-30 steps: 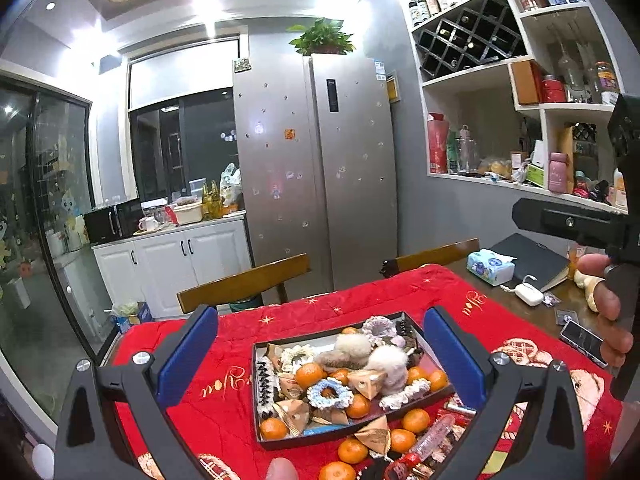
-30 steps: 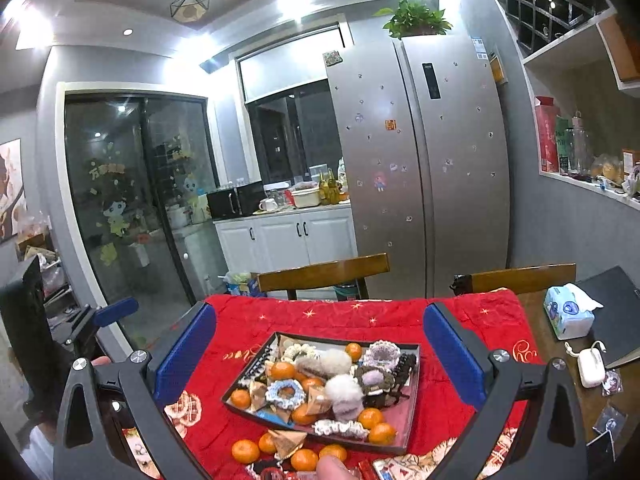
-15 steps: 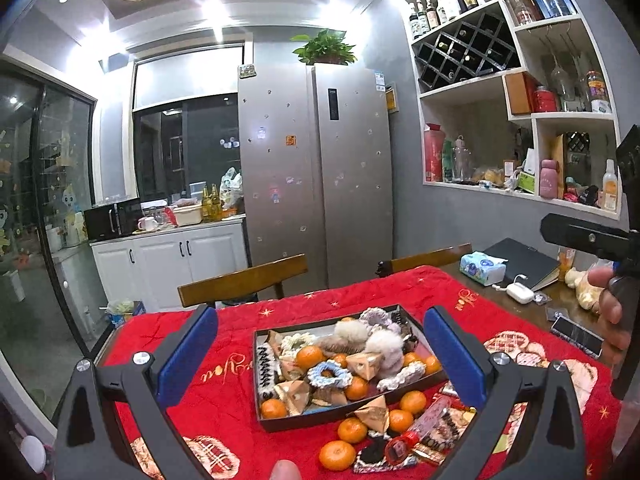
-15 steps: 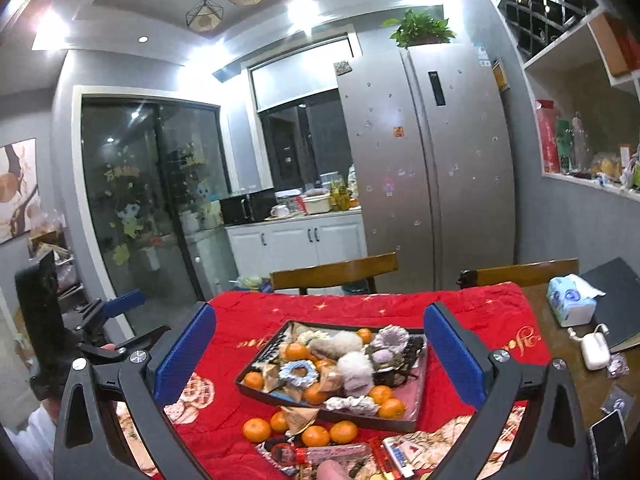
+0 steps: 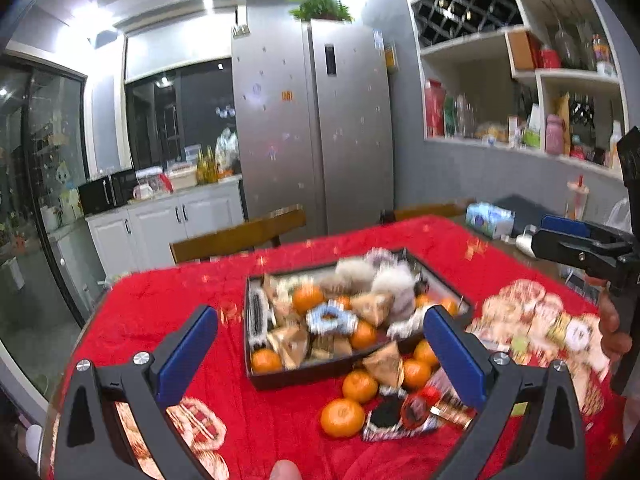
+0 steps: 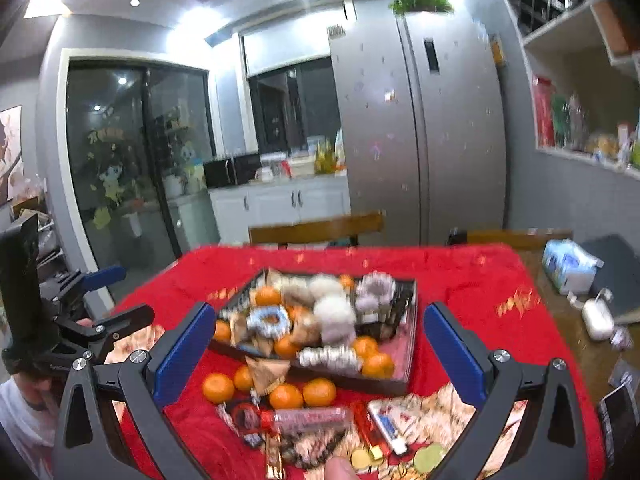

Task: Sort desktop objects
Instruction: 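Grasp another mandarin with the left tool while the right tool grasps the red-capped clear tube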

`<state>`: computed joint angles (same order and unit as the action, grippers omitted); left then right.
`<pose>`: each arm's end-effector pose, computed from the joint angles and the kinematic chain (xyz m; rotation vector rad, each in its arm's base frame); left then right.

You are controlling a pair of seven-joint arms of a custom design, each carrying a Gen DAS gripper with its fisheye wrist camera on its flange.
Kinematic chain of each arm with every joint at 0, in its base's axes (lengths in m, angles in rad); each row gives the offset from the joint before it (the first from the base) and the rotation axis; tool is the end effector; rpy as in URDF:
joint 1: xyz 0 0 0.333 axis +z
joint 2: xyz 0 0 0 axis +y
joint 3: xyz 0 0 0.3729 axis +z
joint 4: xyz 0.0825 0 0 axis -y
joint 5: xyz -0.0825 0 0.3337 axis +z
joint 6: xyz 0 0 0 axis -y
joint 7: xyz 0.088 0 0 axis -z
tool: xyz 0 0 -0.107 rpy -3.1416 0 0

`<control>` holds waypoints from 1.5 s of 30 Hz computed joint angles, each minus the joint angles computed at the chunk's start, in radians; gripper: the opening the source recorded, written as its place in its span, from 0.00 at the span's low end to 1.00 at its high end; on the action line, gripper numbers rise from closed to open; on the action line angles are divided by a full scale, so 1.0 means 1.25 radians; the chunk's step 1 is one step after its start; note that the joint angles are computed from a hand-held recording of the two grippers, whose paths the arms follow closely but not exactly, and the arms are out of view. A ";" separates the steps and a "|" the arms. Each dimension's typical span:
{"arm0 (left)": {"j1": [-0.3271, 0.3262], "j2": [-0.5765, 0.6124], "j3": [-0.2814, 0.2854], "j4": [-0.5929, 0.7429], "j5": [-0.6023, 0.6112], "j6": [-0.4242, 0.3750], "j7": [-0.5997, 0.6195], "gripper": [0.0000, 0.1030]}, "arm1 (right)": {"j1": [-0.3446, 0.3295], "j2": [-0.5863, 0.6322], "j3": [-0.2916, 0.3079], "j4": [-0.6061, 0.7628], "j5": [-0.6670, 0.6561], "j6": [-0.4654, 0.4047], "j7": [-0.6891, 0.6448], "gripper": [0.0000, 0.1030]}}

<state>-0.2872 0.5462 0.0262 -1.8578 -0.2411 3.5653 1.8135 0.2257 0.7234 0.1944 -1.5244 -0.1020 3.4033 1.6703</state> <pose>0.6638 -0.1510 0.4535 -1.3329 1.6846 -1.0231 0.7025 0.2694 0.4576 -1.6320 1.1983 -0.6221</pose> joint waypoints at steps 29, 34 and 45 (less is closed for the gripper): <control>0.108 0.193 -0.076 0.222 0.222 -0.341 -0.165 1.00 | -0.134 0.223 0.300 0.261 0.271 -0.456 -0.171 0.88; 0.121 0.204 -0.089 0.245 0.228 -0.372 -0.183 1.00 | -0.084 0.230 0.227 0.308 0.307 -0.494 -0.149 0.62; 0.214 0.225 -0.220 0.271 0.207 -0.430 -0.106 0.53 | -0.036 0.205 0.150 0.296 0.399 -0.491 -0.219 0.46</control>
